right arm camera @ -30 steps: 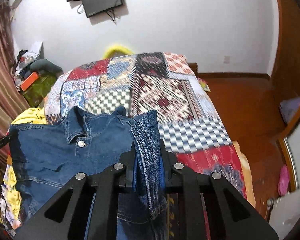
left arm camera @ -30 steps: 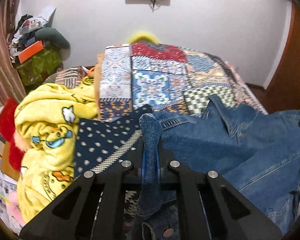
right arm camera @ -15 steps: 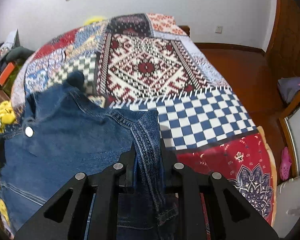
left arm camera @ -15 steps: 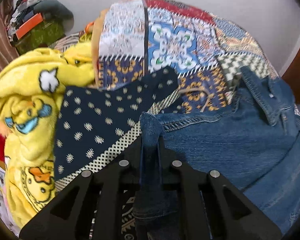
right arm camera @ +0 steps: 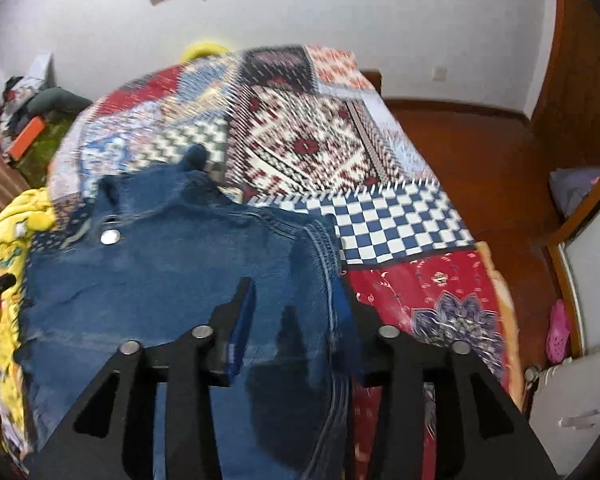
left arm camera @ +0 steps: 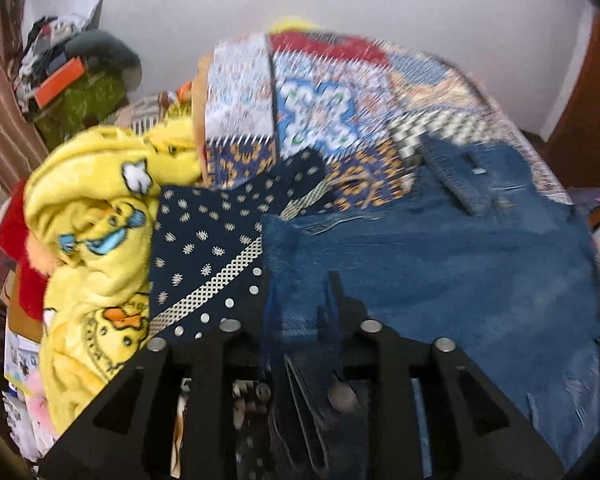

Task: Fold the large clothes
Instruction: 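Open the right gripper and release the folded edge, then grasp the denim jacket hem with both grippers and lift it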

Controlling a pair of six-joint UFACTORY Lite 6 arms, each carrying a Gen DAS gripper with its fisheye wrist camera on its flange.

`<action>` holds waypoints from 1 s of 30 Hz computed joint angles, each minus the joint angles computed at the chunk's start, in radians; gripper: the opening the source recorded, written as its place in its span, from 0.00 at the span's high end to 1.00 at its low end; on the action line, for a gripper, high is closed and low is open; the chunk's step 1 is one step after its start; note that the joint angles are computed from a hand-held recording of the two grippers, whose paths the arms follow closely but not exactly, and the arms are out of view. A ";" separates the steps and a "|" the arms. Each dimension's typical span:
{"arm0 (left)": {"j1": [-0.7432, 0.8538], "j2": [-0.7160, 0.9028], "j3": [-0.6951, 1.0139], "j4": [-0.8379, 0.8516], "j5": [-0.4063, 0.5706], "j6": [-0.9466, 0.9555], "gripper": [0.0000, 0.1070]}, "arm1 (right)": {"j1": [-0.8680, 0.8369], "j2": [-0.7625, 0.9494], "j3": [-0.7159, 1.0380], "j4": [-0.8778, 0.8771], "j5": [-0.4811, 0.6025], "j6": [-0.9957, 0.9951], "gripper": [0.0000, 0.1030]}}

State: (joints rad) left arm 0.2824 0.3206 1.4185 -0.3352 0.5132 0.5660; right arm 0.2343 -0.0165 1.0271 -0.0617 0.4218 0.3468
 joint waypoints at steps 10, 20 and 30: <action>0.083 -0.516 -0.313 -0.130 0.113 0.169 0.30 | 0.369 -0.467 -0.106 -0.430 0.299 0.390 0.18; 0.385 -0.860 -0.613 -0.297 0.411 0.473 0.16 | 0.917 -0.677 -0.287 -0.638 0.672 0.872 0.11; 0.678 -0.814 -0.857 -0.243 0.545 0.688 0.16 | 1.229 -0.849 -0.521 -0.518 0.825 1.197 0.11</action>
